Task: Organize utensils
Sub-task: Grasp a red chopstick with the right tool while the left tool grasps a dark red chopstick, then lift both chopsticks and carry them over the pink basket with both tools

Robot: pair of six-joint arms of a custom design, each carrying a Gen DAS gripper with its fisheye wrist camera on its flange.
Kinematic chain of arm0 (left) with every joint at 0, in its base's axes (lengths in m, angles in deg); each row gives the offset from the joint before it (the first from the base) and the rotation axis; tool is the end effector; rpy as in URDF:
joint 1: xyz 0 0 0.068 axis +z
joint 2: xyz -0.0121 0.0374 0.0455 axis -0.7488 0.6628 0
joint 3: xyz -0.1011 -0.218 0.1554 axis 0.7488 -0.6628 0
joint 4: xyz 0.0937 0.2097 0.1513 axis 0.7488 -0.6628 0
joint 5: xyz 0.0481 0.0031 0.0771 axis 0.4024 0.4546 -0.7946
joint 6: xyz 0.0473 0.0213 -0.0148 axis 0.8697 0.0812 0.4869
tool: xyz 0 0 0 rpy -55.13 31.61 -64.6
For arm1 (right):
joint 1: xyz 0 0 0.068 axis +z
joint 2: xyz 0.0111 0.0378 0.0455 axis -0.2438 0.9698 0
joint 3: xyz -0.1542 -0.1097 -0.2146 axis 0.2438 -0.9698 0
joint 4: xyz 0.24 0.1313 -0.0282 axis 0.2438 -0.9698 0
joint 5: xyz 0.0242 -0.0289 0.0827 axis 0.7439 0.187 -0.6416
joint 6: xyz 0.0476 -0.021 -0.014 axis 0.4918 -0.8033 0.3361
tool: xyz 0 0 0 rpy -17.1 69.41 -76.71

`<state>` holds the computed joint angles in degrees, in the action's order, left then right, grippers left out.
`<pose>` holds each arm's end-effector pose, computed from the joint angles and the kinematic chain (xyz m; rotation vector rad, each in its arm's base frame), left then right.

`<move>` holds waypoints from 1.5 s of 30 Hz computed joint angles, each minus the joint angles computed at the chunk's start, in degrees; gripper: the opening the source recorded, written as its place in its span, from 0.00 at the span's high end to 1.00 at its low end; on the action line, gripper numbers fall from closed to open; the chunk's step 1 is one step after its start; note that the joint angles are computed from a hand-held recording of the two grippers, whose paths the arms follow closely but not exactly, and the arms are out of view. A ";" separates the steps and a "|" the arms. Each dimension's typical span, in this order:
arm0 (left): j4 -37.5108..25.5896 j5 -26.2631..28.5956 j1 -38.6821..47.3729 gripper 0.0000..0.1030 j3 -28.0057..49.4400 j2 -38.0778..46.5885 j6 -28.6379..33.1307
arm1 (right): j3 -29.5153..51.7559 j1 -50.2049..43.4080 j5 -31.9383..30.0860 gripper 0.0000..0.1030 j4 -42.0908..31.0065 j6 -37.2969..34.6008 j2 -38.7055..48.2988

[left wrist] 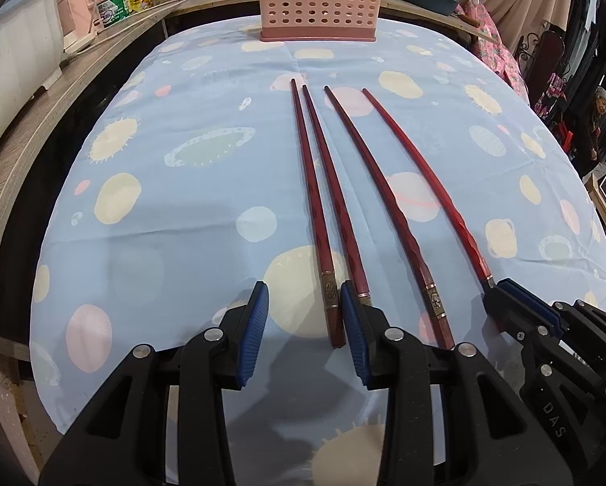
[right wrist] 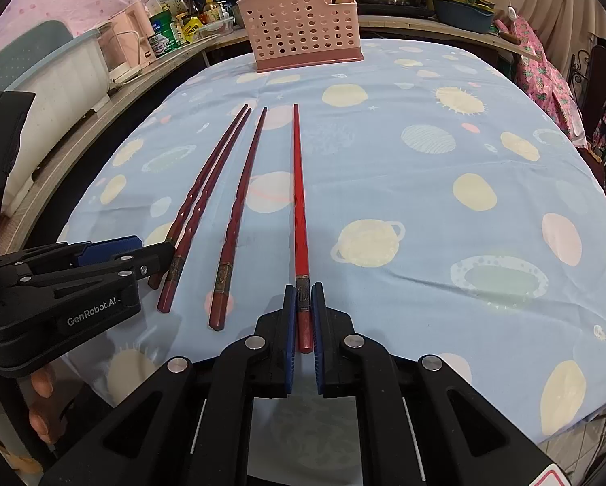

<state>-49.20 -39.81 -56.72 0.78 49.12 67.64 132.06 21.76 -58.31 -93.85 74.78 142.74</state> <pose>0.2972 -0.0411 0.2311 -0.0598 2.6180 -0.0401 0.2848 0.2016 0.2253 -0.2789 2.5216 0.2791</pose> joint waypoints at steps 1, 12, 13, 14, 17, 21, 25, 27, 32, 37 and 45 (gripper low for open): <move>-0.07 0.00 0.09 0.67 0.08 0.05 0.03 | 0.00 0.00 0.00 0.93 0.00 0.00 0.00; -0.75 2.12 2.36 0.93 0.44 0.07 0.15 | 0.02 0.01 -0.14 0.93 -0.07 0.09 0.00; -0.98 2.31 2.46 0.93 0.58 0.09 0.21 | 0.05 0.05 -0.11 0.93 -0.08 0.13 0.02; -1.19 2.47 2.60 0.93 0.68 0.04 0.24 | 0.09 0.11 0.01 0.93 -0.08 0.15 0.07; -1.71 2.26 2.79 0.93 1.00 -0.27 0.15 | 0.05 0.18 -0.20 0.93 -0.19 0.31 -0.05; -2.56 1.99 2.98 0.93 1.56 -1.26 0.17 | 0.29 0.37 -0.18 0.93 -0.39 0.40 -0.57; -3.32 1.23 2.62 0.93 2.20 -2.55 0.21 | 1.30 0.20 -0.20 0.93 -0.94 0.22 -1.10; -3.74 1.26 2.58 0.93 2.72 -2.96 0.18 | 1.81 0.15 -0.09 0.93 -1.22 0.13 -1.48; -5.22 1.96 3.07 0.93 4.68 -4.05 -0.03 | 3.33 -0.47 0.00 0.93 -1.74 -0.18 -2.26; -6.72 3.48 4.69 0.93 7.69 -4.99 -0.25 | 6.14 -1.74 -0.18 0.93 -2.44 -0.76 -2.97; -8.95 5.83 7.70 0.93 15.13 -4.70 -0.15 | 13.49 -4.54 -0.95 0.93 -3.40 -1.88 -2.50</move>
